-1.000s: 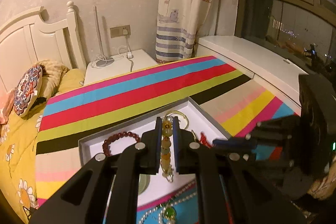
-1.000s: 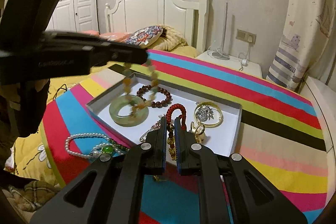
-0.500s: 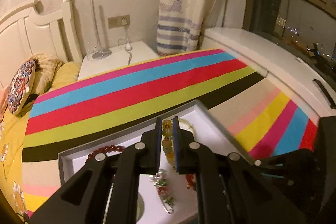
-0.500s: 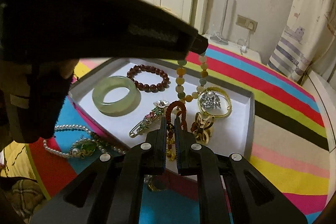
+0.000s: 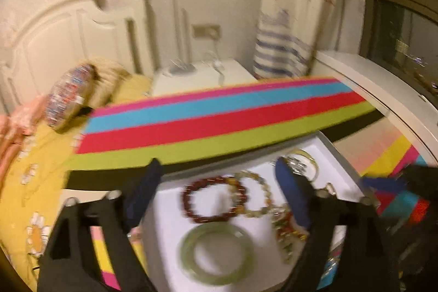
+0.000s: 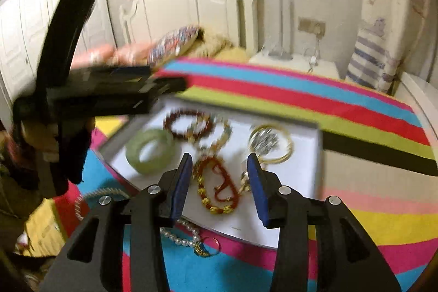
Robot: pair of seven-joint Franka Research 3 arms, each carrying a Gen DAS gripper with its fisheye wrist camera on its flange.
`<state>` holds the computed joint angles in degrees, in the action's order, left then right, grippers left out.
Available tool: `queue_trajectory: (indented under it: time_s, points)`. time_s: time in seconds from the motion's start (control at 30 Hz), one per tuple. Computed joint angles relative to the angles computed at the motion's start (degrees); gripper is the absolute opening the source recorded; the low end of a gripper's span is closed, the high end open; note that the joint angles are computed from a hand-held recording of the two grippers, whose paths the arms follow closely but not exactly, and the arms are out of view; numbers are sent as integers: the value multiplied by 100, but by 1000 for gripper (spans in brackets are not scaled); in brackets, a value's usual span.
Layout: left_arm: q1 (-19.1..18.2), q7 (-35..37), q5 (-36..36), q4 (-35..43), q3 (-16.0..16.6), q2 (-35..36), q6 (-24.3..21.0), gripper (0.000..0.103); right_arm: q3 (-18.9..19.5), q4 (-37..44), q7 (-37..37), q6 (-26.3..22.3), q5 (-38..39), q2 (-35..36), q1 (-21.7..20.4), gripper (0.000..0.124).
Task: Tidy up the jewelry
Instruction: 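Carry the amber strand and red cord into the tray and open both grippers, then withdraw both tools from the tray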
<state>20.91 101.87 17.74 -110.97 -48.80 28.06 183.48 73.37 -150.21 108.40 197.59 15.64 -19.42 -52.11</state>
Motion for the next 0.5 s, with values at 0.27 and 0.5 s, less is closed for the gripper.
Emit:
queue_trajectory:
  time_s: [0.27,0.5]
  points:
    - [-349,-600,320,-1722,1248,-1595,1705,101,-1593,-867,-150,357,795,-838,1918,64]
    - [439,-1931,2007,-2670,1266,-2045,2279,101,-1327,-1086,-455,231,1346,-812,1969,68]
